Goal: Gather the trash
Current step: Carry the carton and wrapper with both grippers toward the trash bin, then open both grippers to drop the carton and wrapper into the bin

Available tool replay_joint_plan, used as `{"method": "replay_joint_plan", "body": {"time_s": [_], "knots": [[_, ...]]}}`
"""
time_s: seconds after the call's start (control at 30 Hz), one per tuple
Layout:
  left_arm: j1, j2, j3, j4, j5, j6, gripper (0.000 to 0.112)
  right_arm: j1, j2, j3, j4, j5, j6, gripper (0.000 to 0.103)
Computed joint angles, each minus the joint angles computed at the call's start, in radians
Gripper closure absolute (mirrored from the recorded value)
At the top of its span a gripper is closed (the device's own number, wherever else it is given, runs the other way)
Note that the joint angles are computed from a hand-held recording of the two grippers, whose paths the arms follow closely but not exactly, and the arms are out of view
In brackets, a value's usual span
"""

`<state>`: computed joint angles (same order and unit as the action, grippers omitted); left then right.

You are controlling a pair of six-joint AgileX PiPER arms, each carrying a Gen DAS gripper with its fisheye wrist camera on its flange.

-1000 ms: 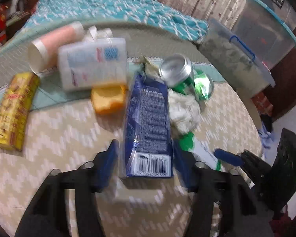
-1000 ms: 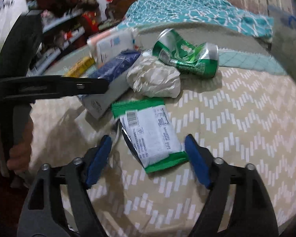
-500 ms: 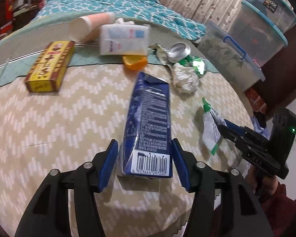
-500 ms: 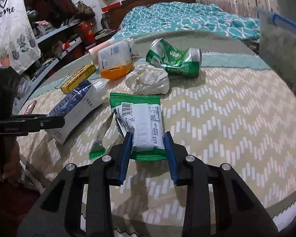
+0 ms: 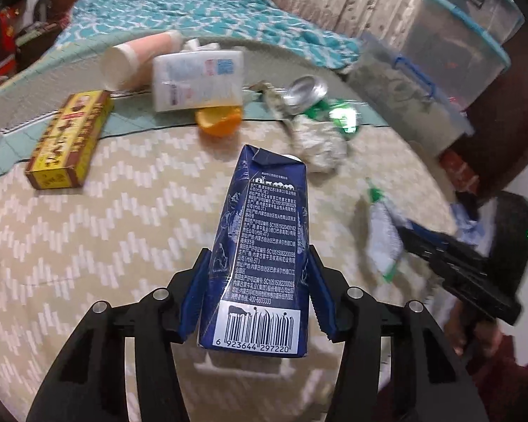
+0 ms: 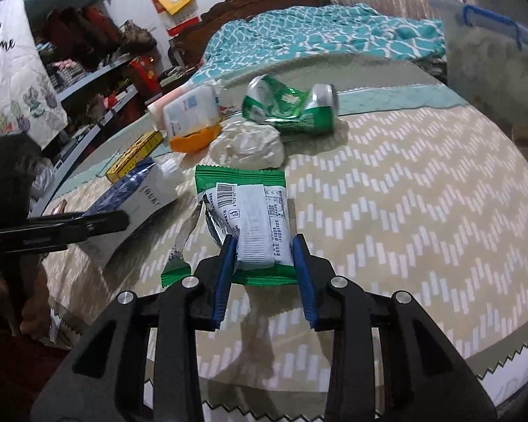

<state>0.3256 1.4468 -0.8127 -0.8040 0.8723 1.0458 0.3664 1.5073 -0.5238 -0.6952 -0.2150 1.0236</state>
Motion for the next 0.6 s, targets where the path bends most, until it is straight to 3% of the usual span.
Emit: {"method": "replay_joint_plan", "body": {"time_s": [0.13,0.3,0.43,0.6], "knots": [[-0.020,-0.002,-0.037,-0.044,0.088,0.020,0.063,-0.047,-0.035,0.037,0.118,-0.036,-0.112,0.067],[-0.209,0.065,-0.146,-0.043,0.083,-0.069,0.063,-0.198,-0.072,0.096,0.126,-0.089,-0.138,0.067],[-0.440,0.185,-0.313,-0.025,0.041,-0.167,0.063,-0.452,-0.100,0.139,-0.079,-0.159,0.004,0.067],[-0.738,0.448,-0.692,0.094,0.056,-0.376,0.063,-0.871,-0.022,0.076,-0.423,-0.282,0.210,0.067]]}}
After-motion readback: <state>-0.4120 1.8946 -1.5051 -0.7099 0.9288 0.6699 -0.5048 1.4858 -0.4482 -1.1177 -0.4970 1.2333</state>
